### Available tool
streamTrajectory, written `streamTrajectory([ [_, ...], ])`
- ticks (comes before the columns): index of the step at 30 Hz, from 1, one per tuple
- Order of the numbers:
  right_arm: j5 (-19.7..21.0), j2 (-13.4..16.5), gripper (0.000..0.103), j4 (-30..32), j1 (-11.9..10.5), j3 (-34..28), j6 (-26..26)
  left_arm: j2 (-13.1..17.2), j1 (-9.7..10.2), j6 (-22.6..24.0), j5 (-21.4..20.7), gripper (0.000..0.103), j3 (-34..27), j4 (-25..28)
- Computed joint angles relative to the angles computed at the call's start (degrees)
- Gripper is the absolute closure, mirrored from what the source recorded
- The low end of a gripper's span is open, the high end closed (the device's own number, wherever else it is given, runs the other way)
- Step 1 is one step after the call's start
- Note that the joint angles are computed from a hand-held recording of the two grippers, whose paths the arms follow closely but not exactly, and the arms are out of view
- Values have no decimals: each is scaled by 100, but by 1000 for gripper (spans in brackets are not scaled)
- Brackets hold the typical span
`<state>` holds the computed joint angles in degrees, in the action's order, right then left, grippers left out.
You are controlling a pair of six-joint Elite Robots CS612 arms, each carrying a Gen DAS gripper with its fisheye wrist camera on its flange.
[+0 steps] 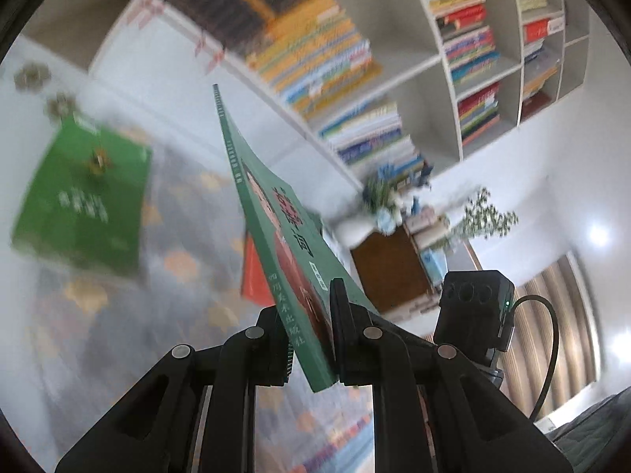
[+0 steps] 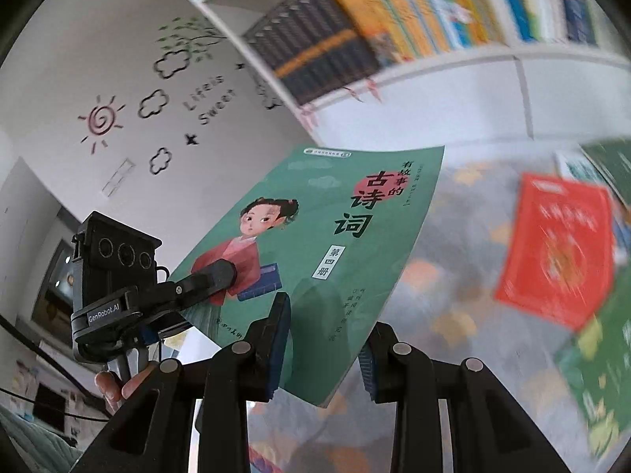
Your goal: Organize books
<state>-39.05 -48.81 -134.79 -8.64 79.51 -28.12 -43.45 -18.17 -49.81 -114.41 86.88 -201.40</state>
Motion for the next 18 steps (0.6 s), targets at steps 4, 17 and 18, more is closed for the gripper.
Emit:
streamTrajectory([
  [4, 29, 184, 72, 27, 210, -394, -90, -27, 133, 187, 238, 90, -96, 82],
  [17, -339, 1025, 72, 592, 666, -1650, 32, 426, 486, 37, 411, 90, -605, 596],
  [18, -393, 1097, 72, 637, 694, -1747, 47, 471, 506, 2, 409, 90, -646, 639],
])
